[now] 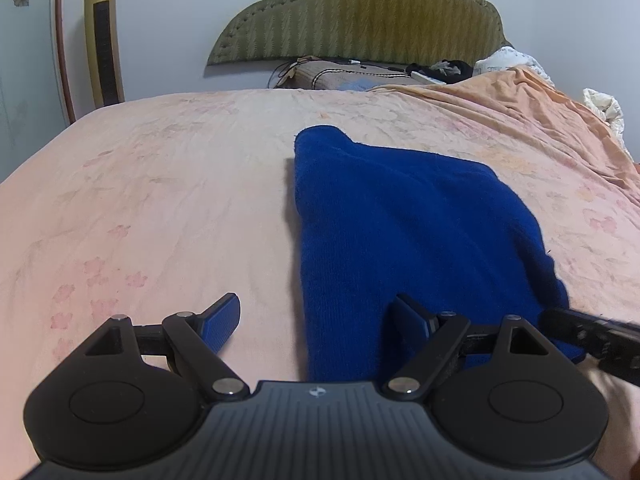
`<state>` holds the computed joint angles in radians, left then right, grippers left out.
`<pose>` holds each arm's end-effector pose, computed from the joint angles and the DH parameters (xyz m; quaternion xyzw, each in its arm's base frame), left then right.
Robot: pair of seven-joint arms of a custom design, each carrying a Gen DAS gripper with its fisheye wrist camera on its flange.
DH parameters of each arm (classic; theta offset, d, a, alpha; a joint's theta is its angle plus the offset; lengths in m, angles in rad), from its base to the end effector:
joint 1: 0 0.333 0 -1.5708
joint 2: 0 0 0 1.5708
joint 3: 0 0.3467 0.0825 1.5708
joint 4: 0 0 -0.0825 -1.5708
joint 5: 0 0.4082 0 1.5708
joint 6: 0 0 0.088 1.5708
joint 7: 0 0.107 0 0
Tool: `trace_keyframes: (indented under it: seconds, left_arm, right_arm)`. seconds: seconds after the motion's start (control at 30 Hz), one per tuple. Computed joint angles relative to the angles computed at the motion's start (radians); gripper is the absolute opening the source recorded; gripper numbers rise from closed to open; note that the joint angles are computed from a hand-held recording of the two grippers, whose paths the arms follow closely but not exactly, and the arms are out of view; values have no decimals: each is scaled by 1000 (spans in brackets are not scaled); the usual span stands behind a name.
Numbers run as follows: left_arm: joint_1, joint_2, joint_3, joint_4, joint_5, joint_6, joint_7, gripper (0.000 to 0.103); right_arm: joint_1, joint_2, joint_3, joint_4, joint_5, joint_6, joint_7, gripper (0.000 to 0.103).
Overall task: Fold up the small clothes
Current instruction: 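Press and smooth the folded blue sweater with both open grippers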
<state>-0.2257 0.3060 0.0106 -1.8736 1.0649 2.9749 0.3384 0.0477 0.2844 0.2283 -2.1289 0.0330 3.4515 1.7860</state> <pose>0.6540 -0.2054 0.4315 -0.6462 0.6302 -0.3156 0.2927 0.6255 0.1616 0.4184 -0.6059 0.6193 -0.2315 0.4424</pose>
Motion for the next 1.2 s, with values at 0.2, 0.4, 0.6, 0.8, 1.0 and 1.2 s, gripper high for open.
trace_keyframes:
  seconds: [0.2, 0.4, 0.6, 0.8, 1.0, 1.2]
  left_arm:
    - [3, -4, 0, -15, -13, 9, -4, 84]
    - [-12, -8, 24, -7, 54, 21, -37, 84]
    - [152, 48, -108, 57, -168, 108, 198, 84]
    - [487, 254, -534, 235, -618, -13, 693, 84]
    - [585, 484, -752, 459, -848, -128, 919, 84]
    - [498, 599, -735, 644, -926, -151, 999, 69]
  right_arm:
    - [119, 7, -102, 4, 99, -12, -118, 53]
    - [5, -4, 1, 1, 50, 4, -66, 59]
    - [-182, 72, 135, 120, -81, -58, 42, 76]
    - [-555, 355, 582, 380, -120, -298, -61, 76]
    - [-595, 605, 750, 643, -63, -483, -246, 75]
    - [-490, 719, 731, 882, -8, -635, -335, 36]
